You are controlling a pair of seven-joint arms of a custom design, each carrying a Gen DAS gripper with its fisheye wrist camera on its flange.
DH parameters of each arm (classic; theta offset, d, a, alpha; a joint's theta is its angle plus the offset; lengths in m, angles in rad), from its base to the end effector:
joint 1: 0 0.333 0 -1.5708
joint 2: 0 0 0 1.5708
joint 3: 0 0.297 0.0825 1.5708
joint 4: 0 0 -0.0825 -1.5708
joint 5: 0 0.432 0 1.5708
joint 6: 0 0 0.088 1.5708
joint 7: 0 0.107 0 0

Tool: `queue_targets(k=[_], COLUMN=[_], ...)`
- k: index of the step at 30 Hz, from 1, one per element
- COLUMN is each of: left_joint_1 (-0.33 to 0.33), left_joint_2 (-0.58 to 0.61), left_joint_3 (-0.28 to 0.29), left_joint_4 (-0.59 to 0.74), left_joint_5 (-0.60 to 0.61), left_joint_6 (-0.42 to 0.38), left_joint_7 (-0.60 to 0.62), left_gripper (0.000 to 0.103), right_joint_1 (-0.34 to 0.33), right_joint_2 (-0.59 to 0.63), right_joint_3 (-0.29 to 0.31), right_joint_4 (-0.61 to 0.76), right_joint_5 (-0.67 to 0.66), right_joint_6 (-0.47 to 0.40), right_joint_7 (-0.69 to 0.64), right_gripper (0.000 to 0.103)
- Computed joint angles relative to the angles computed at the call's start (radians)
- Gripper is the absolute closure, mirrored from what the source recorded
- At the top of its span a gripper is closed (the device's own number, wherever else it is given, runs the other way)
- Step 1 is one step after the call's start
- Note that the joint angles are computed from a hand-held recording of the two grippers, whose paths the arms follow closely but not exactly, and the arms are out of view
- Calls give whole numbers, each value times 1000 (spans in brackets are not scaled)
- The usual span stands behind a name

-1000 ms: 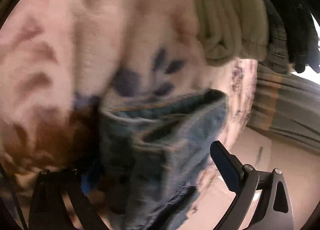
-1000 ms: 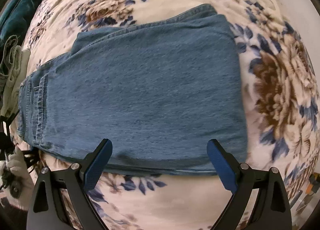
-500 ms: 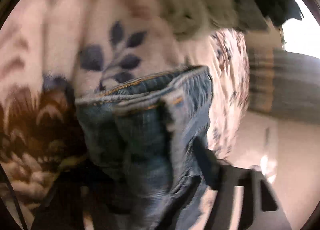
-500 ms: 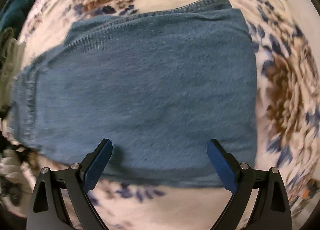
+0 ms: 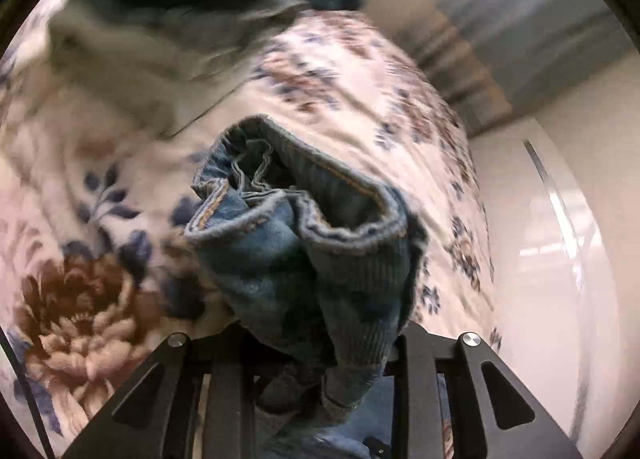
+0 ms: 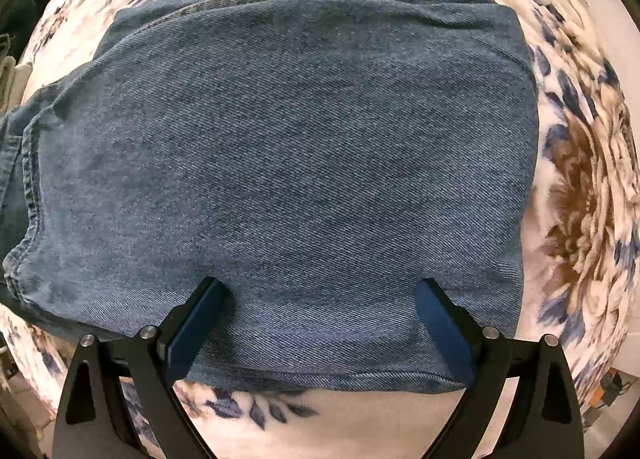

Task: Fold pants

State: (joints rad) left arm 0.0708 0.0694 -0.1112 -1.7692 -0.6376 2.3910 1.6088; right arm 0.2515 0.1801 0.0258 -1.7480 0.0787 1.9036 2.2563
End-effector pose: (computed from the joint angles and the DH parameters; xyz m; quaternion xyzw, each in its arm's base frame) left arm 0.6721 -0.0305 0.5459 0.7393 -0.5592 0.3749 0.0097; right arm 0.6270 0.1837 0.4278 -0.5373 0.8424 0.0412 0.0001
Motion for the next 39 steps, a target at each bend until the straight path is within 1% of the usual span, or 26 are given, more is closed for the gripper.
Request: queue_targets(k=[2,4,6,7,10,11,13,15,16,18,20,22,24,25,26,27,28,29,30,31,32,33,35,36,37,39], left_joint_1=[-9,-38,-71,-86,-138,-162,-203,-248,-267,-302,-332,-358,-374,-377,-380,-388,-392,-397,-399,-402,-405,-404,-386,-368,-345,-301], left_joint_2=[-38,-44,-61,-59,-90,-107,-129,-142,-142,-141,-115,-104,-99,-99,-102,-141,-150,-174,-188,-218,-242,-264,-282,-280,-265,-200], left_joint_3=[-11,-23,-38,-42,-60,-71,-81,-98,-103,-118,-135,-151,-158,-157,-159,-162,-159,-151,-142,-134,-121,-106,-90,-82,-83,-80], left_joint_4=[-28,-16,-25,-20,-54,-80,-111,-150,-164,-203,-224,-253,-259,-250,-230,-243,-230,-232,-246,-260,-264,-258,-241,-225,-201,-135], left_joint_5=[-34,-33,-29,-32,-42,-32,-17,16,36,95,182,283,380,419,487,520,533,508,486,469,436,413,418,439,487,586], left_joint_6=[2,-1,5,-9,-28,-22,-38,-39,-35,-31,-26,10,35,31,7,-29,-58,-79,-63,-57,-61,-81,-95,-98,-103,-119], left_joint_7=[86,133,178,198,254,270,299,306,306,288,250,215,183,156,113,96,101,127,145,153,173,177,130,89,31,-79], left_gripper=[80,80,80,80,80,80,80,80,81,81,81,81,79,77,76,70,53,43,20,8,7,7,7,6,6,6], right_joint_1=[-11,-26,-49,-59,-95,-105,-131,-172,-203,-247,-288,-334,-363,-374,-383,-388,-392,-393,-390,-388,-375,-362,-328,-307,-290,-272], right_joint_2=[-39,-66,-116,-140,-257,-284,-373,-446,-483,-523,-562,-593,-608,-614,-619,-623,-631,-626,-622,-608,-602,-589,-551,-522,-485,-438], right_joint_3=[-4,-7,-15,-17,-38,-44,-61,-74,-76,-85,-104,-123,-134,-140,-153,-161,-169,-180,-193,-210,-227,-231,-237,-229,-232,-213], right_joint_4=[-51,-89,-161,-194,-341,-369,-462,-528,-558,-596,-637,-666,-674,-675,-673,-672,-674,-665,-656,-642,-635,-621,-591,-571,-545,-505], right_joint_5=[29,65,137,172,332,354,394,356,291,220,190,153,140,141,153,169,184,207,244,286,360,419,550,611,673,730], right_joint_6=[34,67,137,170,292,305,347,333,300,239,201,168,157,154,156,159,161,167,174,176,187,195,210,221,221,208], right_joint_7=[-12,-31,-57,-68,-127,-136,-140,-113,-82,-67,-62,-79,-102,-114,-140,-167,-194,-230,-269,-307,-351,-380,-451,-475,-519,-566], right_gripper=[4,4,4,4,4,4,4,4,4,4,4,4,4,4,4,4,4,4,4,4,4,4,4,4,4,4])
